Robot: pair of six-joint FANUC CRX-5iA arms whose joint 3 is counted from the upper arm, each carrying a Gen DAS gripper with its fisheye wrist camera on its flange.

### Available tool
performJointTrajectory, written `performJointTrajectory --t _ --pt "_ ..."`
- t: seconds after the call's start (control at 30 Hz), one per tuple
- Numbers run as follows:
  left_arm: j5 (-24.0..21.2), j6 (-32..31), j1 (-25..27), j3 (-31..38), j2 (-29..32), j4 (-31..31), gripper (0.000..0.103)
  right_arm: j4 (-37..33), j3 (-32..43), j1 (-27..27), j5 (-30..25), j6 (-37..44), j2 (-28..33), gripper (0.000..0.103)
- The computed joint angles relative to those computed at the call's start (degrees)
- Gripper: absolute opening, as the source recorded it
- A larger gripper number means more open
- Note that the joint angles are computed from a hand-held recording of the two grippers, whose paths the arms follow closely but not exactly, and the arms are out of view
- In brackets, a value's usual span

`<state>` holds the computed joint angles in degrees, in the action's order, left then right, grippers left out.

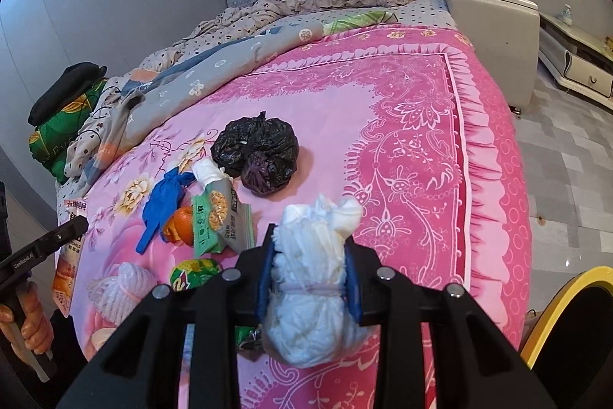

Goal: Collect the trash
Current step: 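Carry the tissue bundle with the right tool while the left tool grasps the snack wrapper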

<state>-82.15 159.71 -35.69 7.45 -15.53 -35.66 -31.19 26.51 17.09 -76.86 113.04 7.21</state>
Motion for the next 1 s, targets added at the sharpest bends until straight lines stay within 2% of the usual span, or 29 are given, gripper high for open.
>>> performJointTrajectory --t 0.33,0.47,1.0 --pt "-0.8 -3.6 -2.6 6.8 6.1 1.5 0.026 -4.4 3.1 -5.8 -6.0 0.6 -1.7 0.029" --pt "-1.5 -5.6 -4.3 11.7 9.8 0.6 0.026 -6.1 5.5 -8.8 -8.4 0.6 -1.1 0.029" --pt "1.1 -15.1 -4.3 31.2 25.6 5.1 0.026 -10.2 13.8 -19.7 -11.2 0.1 2.9 0.029"
